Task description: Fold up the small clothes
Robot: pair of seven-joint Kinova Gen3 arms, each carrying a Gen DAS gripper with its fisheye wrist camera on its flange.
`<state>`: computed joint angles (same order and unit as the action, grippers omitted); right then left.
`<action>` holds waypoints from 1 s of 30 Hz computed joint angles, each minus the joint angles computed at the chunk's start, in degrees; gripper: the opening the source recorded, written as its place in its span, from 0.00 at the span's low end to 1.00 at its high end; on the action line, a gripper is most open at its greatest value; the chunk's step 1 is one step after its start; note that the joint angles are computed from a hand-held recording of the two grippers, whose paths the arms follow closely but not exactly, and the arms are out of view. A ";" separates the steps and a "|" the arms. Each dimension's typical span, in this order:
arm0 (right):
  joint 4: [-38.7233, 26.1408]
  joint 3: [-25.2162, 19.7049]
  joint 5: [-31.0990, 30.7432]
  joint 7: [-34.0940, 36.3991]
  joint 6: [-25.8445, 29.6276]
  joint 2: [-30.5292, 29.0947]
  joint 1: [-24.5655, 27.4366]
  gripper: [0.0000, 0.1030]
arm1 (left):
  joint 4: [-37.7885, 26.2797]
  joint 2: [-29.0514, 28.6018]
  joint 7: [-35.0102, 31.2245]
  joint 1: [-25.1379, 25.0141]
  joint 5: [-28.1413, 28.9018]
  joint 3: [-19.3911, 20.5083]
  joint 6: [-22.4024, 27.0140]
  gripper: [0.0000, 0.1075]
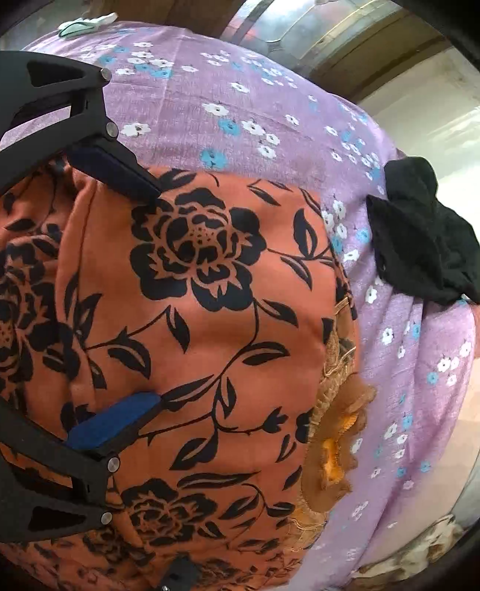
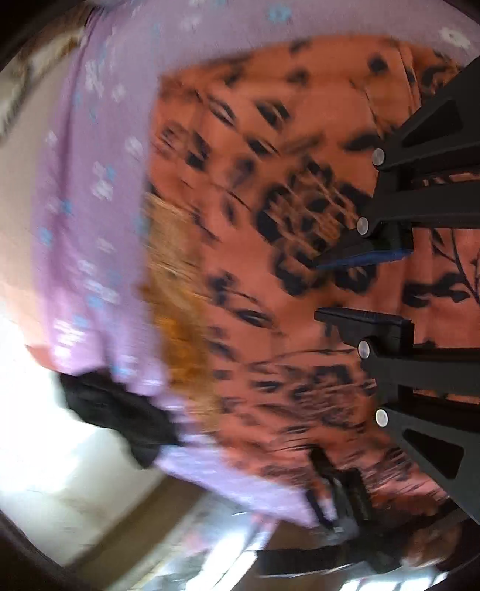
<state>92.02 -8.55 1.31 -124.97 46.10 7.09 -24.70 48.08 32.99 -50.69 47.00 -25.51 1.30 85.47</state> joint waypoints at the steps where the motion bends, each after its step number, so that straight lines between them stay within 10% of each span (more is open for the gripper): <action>1: -0.76 -0.28 1.40 -1.14 1.11 0.13 -0.66 0.24 | -0.24 -0.09 -0.14 -0.12 0.42 -0.14 0.09 0.96; 6: 1.57 -5.02 -4.12 2.93 -0.67 -3.08 6.95 0.25 | 3.30 -3.89 2.39 -0.09 -0.88 -0.52 -1.13 0.96; 11: 10.36 0.54 -8.38 1.50 -7.48 -11.38 4.52 0.71 | 16.15 -13.33 9.25 1.89 -6.04 0.45 -3.39 0.96; 22: 26.46 2.23 -14.78 -5.41 2.57 -36.28 10.74 0.71 | 39.65 -31.85 23.52 1.88 -3.52 9.05 -1.40 0.96; 30: 32.41 2.24 -20.60 -5.51 9.48 -42.64 10.69 0.71 | 45.21 -37.53 25.44 -1.46 2.04 15.81 -3.75 0.86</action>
